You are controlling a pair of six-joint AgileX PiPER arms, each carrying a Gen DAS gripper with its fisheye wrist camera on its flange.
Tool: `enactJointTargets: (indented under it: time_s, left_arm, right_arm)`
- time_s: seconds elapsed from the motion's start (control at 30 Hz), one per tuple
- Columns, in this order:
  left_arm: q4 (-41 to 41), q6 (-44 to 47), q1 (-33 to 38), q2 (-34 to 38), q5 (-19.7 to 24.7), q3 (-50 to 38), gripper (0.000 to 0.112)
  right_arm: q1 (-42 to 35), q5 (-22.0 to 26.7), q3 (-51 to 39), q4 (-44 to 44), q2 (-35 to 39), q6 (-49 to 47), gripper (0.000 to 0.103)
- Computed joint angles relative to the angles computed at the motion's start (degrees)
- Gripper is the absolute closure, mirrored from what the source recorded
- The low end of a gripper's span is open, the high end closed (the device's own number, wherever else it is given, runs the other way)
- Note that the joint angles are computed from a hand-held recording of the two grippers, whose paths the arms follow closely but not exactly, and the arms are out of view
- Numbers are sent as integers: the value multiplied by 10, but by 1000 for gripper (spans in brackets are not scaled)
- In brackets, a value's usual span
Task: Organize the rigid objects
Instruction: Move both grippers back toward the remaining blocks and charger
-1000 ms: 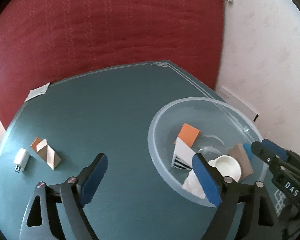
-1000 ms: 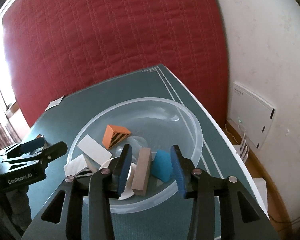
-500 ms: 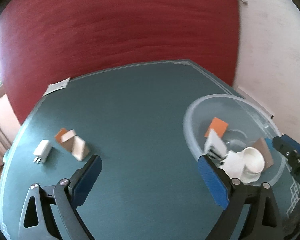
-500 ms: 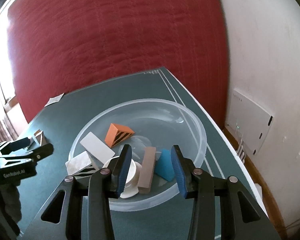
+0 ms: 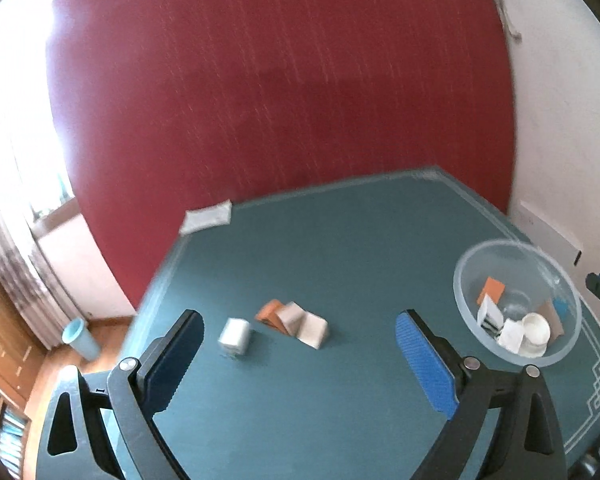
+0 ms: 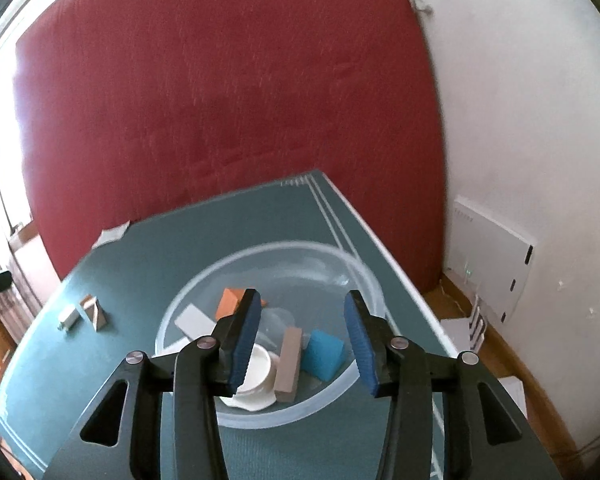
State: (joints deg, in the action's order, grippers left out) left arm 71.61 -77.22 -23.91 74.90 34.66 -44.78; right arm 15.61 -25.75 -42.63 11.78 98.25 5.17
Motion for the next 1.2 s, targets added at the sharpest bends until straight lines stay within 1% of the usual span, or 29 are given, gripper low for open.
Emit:
enactJointTargets:
  time_s: [0.07,0.1,0.2,0.27,0.3,0.37,0.5,0.6,0.67,0.7,0.87,0.97,1.07,1.2]
  left_arm:
    - [-9,19,-17,-28,27,-4,13]
    - [-12,28,-27,-43,40,-6,11]
    - [-19,45,-46,-69,63,-14,10]
    - [-16,46,-62,-81,75,-17,10]
    - [-13,43,-69,-85,83,-20,10]
    - [-15,45,-71,-88,84,-27,10]
    - [-23,46,-58,-79,79,-54,10]
    - [-25,40,-36,-78,57,-64,10]
    - [-22,30,-27,-75,45,-65,10]
    - [-23,25,-15,-73,31,-63,10]
    - [-20,13,26,-62,-17,-41,10]
    - [-10,-2,54,-46,-46,-29,10]
    - [2,-18,82,-30,-77,-17,10]
    - [21,-37,125,-10,-123,-1,10]
  right_arm:
    - [-2,-11,10,3,-15,2,55]
    - [-3,-16,17,4,-26,4,55]
    - [2,-28,39,26,-60,-5,54]
    - [-1,-35,50,29,-76,-2,52]
    - [-1,-40,55,32,-84,-2,49]
    - [0,-51,64,44,-96,-9,48]
    - [-17,-54,70,47,-124,-6,48]
    - [-29,-62,79,69,-149,-22,47]
    - [-41,-64,79,70,-156,-21,43]
    - [-45,-66,79,73,-157,-21,42]
    - [-55,-69,65,102,-143,-40,42]
    - [-45,-50,44,111,-124,-39,41]
    - [-26,-20,25,85,-105,-29,41]
    - [26,19,-18,67,-66,-36,41]
